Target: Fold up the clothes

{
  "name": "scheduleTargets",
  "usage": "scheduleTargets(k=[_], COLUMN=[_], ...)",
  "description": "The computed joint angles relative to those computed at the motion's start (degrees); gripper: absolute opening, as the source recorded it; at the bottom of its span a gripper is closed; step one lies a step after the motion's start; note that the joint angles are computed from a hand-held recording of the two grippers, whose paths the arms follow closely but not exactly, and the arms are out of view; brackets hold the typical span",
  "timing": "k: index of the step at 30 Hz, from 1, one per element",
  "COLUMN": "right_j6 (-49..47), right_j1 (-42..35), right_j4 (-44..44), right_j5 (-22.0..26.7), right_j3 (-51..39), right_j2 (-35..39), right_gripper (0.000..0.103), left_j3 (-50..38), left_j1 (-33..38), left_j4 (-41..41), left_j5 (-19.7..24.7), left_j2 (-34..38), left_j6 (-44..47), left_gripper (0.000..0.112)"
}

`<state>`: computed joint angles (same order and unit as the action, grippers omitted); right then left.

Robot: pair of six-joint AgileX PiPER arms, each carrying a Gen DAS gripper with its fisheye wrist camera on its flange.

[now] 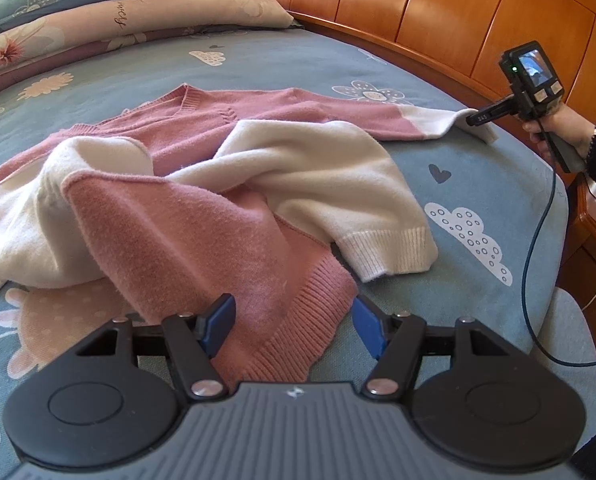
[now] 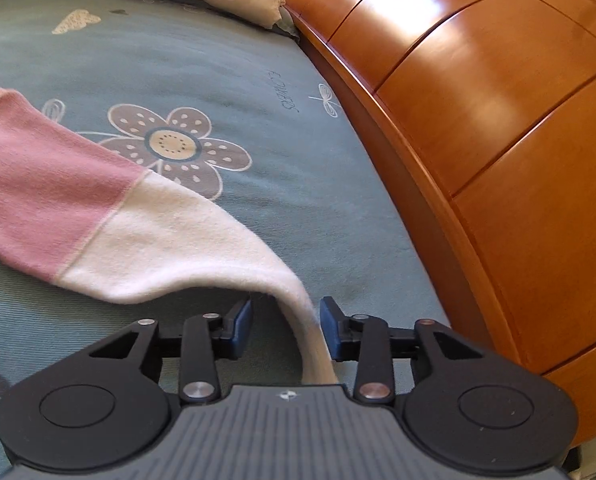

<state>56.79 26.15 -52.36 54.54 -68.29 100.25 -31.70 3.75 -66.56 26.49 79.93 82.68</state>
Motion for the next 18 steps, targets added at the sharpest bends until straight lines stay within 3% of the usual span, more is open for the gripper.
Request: scheduleTargets(k=[10,14,18], right_j6=[-5.12,-11.21,-11.06], right_j1=[10.31,13.25,16.23], right_j4=[15.03,26.82,33.66], right_j5=[-7.26,-12.45,-18.12], right_j3=[2.44,-0.36,-1.19], right_j2=[-12.22,-12.57,-10.30], right_gripper=[0.048,0.054,0.059], left_j3=[6.01,8.21,10.97], left_j1=[0.57,1.29,-0.51], left_j4=[9.08,11.88,14.05], left_j5=[-2.60,-1.43,-3.50], left_j2=[-10.88,-15.44,-19.59], left_j6=[-8.04,-11.29,-14.67], left_gripper=[0.065,0.065,0.065])
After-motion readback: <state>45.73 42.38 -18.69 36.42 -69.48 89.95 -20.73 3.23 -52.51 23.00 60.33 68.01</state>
